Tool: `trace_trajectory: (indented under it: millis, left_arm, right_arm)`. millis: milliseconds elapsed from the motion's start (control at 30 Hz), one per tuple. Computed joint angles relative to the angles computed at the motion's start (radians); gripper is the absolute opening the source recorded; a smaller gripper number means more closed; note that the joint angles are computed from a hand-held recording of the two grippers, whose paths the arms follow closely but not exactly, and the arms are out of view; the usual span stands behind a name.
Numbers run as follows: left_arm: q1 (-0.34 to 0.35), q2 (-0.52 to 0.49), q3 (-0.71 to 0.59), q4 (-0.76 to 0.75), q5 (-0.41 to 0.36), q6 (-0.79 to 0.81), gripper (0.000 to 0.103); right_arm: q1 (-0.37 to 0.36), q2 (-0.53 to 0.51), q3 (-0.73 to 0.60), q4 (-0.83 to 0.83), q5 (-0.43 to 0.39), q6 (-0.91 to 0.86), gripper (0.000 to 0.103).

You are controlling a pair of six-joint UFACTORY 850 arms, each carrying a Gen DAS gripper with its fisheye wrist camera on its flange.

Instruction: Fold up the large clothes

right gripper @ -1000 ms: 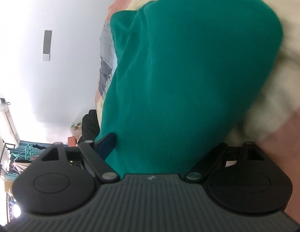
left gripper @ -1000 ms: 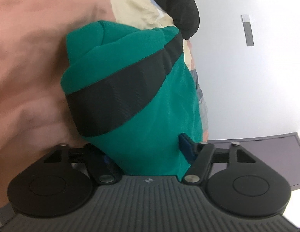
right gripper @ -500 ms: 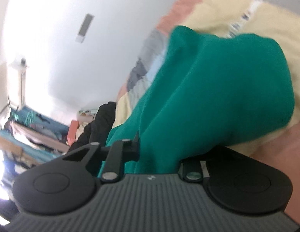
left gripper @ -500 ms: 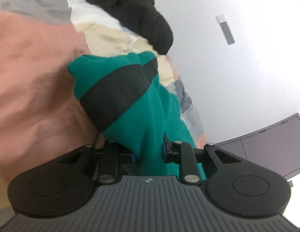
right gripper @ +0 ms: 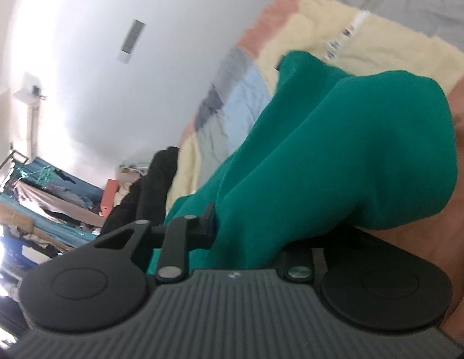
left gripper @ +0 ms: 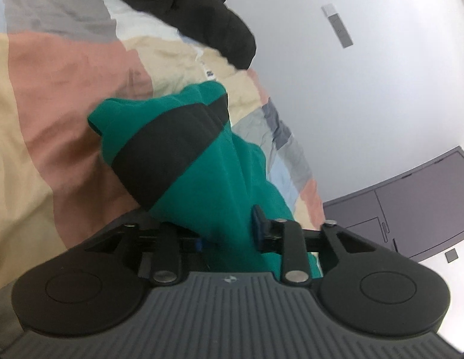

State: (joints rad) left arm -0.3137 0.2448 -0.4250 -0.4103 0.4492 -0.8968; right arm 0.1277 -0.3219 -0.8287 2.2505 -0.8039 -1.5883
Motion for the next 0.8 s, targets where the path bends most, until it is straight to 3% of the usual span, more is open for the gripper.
trace_trajectory:
  millis: [33, 167, 367, 800]
  left_arm:
    - [0.006, -0.002, 0.001, 0.036, 0.002, -0.035, 0.051]
    - [0.002, 0.015, 0.02, 0.07, 0.05, -0.076, 0.053]
    - [0.007, 0.019, 0.015, 0.078, 0.137, -0.046, 0.053]
    - [0.106, -0.177, -0.192, 0.271, 0.222, 0.049, 0.06]
  right_arm:
    - [-0.009, 0.005, 0.012, -0.01, -0.013, 0.002, 0.037]
    - [-0.013, 0.02, 0.024, -0.025, -0.051, -0.016, 0.052]
    - [-0.016, 0.032, 0.01, -0.011, -0.089, -0.057, 0.052]
    - [0.06, -0.083, -0.253, 0.055, 0.13, -0.243, 0.052]
